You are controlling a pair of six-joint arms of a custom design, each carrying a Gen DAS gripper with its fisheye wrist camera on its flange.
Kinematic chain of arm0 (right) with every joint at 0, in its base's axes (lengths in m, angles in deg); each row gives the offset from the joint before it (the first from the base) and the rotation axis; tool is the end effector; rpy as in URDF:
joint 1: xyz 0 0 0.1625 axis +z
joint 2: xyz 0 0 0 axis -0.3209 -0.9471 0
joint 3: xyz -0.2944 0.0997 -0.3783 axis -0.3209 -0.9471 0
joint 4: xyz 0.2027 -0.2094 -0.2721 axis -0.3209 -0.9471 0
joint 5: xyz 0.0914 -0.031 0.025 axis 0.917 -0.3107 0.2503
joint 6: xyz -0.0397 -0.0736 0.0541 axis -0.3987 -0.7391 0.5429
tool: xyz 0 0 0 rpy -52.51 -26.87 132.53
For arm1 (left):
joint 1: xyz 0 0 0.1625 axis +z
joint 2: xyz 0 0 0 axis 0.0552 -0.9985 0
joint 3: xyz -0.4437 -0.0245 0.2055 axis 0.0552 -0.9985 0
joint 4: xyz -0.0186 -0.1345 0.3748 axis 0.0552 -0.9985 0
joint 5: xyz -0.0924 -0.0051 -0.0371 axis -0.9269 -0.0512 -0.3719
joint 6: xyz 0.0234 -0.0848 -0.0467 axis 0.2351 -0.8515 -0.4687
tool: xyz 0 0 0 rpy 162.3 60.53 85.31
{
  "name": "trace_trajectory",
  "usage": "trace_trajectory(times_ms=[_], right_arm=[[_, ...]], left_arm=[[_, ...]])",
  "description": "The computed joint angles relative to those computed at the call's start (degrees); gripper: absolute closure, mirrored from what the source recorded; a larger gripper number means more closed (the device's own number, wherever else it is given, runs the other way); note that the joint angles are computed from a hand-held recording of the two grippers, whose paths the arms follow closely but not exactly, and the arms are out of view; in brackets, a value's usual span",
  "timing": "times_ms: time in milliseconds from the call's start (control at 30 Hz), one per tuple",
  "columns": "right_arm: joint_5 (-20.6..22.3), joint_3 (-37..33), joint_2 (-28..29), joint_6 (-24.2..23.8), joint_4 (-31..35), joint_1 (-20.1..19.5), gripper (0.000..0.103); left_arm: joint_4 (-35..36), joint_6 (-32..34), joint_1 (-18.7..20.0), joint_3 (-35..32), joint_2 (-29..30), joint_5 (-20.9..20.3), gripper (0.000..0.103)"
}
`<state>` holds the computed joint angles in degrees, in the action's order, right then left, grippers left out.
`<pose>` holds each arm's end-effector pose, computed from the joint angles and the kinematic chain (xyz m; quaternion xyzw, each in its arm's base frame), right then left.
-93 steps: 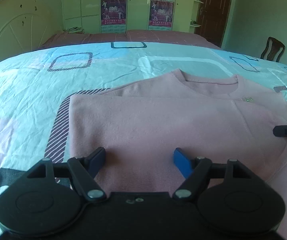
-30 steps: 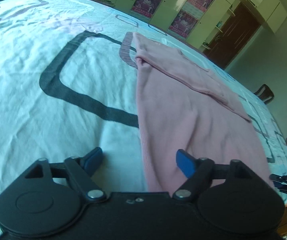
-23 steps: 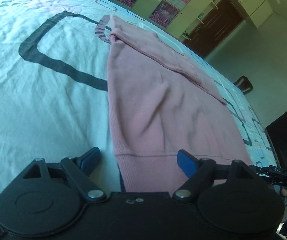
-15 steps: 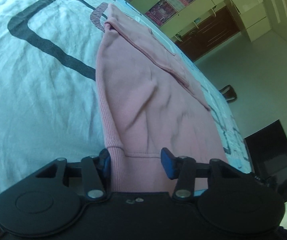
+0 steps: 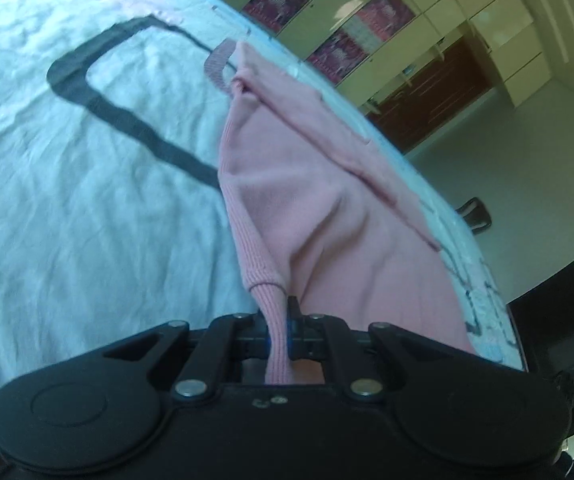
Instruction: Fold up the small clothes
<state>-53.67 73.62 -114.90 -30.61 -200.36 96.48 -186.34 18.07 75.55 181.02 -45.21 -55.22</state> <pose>0.0625 -0.3592 0.2336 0.1651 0.9015 -0.4001 0.0081 0.0316 -0.5620 0.2965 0.1101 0.9618 -0.2497 0.0195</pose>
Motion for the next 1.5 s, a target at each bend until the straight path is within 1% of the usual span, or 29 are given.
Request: trace_trajectory(times_ms=[33, 100, 167, 200, 267, 333, 433, 533, 567, 633, 767, 900, 1000, 1033, 1100, 1133, 1167, 1200, 1233, 1267, 1300, 1367, 1400, 1433, 1500], right_arm=[[-0.8, 0.0, 0.4, -0.3, 0.0, 0.6, 0.094], [1.4, 1.2, 1.6, 0.3, -5.6, 0.6, 0.094], [2.3, 0.6, -0.4, 0.5, -6.4, 1.9, 0.094], [2.7, -0.4, -2.2, 0.1, -5.5, 2.7, 0.094], [1.5, -3.6, -5.4, -1.2, -2.0, 5.4, 0.094], [0.3, -7.2, -6.7, -2.0, 0.6, 7.3, 0.094], [-2.6, -15.3, -5.3, -2.6, 3.8, 10.5, 0.094], [-4.6, -24.3, -3.0, -3.1, 9.3, 11.4, 0.094], [-4.9, -27.0, -2.2, -2.7, 11.2, 11.3, 0.094], [-4.4, -32.7, 0.0, -2.0, 15.4, 10.2, 0.094], [-3.2, -43.8, 4.8, -0.7, 24.6, 7.5, 0.094], [-2.6, -52.2, 9.4, 0.8, 32.1, 5.5, 0.094], [-1.9, -57.4, 12.7, 3.2, 36.3, 3.4, 0.094], [-1.4, -59.1, 13.6, 4.5, 37.9, 2.6, 0.094], [-0.5, -61.5, 15.2, 5.9, 39.3, 1.3, 0.094], [-0.7, -62.6, 15.9, 5.5, 39.8, 1.0, 0.093], [-0.8, -63.4, 16.3, 5.1, 40.3, 0.9, 0.09], [-0.9, -63.9, 16.6, 4.3, 39.7, 0.8, 0.073], [-1.6, -64.2, 16.9, 3.0, 38.5, 1.0, 0.046], [-3.6, -64.3, 17.3, 1.3, 36.2, 1.5, 0.032], [-4.4, -64.1, 17.4, -0.7, 34.2, 1.8, 0.018], [-3.5, -64.3, 17.1, -3.6, 34.5, 1.7, 0.018], [-4.1, -65.0, 17.1, -6.6, 36.2, 2.0, 0.019], [-5.2, -65.7, 17.2, -10.6, 37.9, 2.6, 0.028], [-7.8, -67.5, 17.8, -17.3, 41.8, 3.7, 0.034]], left_arm=[[-0.8, -0.4, 0.3, 0.3, 0.0, -0.6, 0.099], [-1.9, -1.1, 1.1, 0.3, -0.6, -2.9, 0.099], [-2.8, -1.8, 1.1, -0.4, -0.8, -5.4, 0.099], [-3.2, -2.0, 0.9, -1.0, -0.7, -6.4, 0.099], [-4.2, -2.4, 0.2, -3.0, 0.0, -7.8, 0.099], [-5.8, -3.1, -0.7, -5.7, 1.8, -9.0, 0.099], [-7.1, -5.1, -1.6, -12.2, 6.6, -10.3, 0.099], [-6.6, -7.6, -2.4, -20.5, 12.5, -10.4, 0.099], [-5.9, -7.9, -2.6, -23.2, 14.4, -10.0, 0.099], [-3.0, -8.4, -3.1, -29.7, 18.6, -7.8, 0.099], [5.2, -9.5, -2.9, -42.7, 26.2, -4.3, 0.099], [13.3, -10.7, -2.2, -54.7, 32.9, -1.5, 0.099], [19.3, -10.7, -1.5, -63.0, 37.7, -0.3, 0.098], [20.9, -10.3, -1.1, -65.6, 39.2, -0.6, 0.097], [21.8, -10.4, -0.7, -68.9, 41.3, -0.1, 0.084], [21.0, -11.0, -0.6, -69.5, 41.8, -0.1, 0.071], [20.1, -11.6, -0.5, -69.7, 42.0, -0.2, 0.057], [18.6, -11.5, -0.5, -69.8, 42.2, 0.2, 0.049], [16.4, -10.2, -0.7, -69.5, 42.2, 1.3, 0.032], [15.1, -8.5, -1.0, -69.3, 42.2, 2.5, 0.03], [16.3, -6.3, -1.2, -70.5, 42.5, 3.1, 0.03], [20.6, -2.0, -1.4, -73.7, 43.5, 4.3, 0.032], [22.9, 1.1, -1.7, -75.4, 44.1, 5.3, 0.032], [25.0, 5.2, -2.1, -76.9, 44.8, 7.1, 0.033], [26.9, 13.9, -3.3, -78.3, 46.0, 11.2, 0.033]])
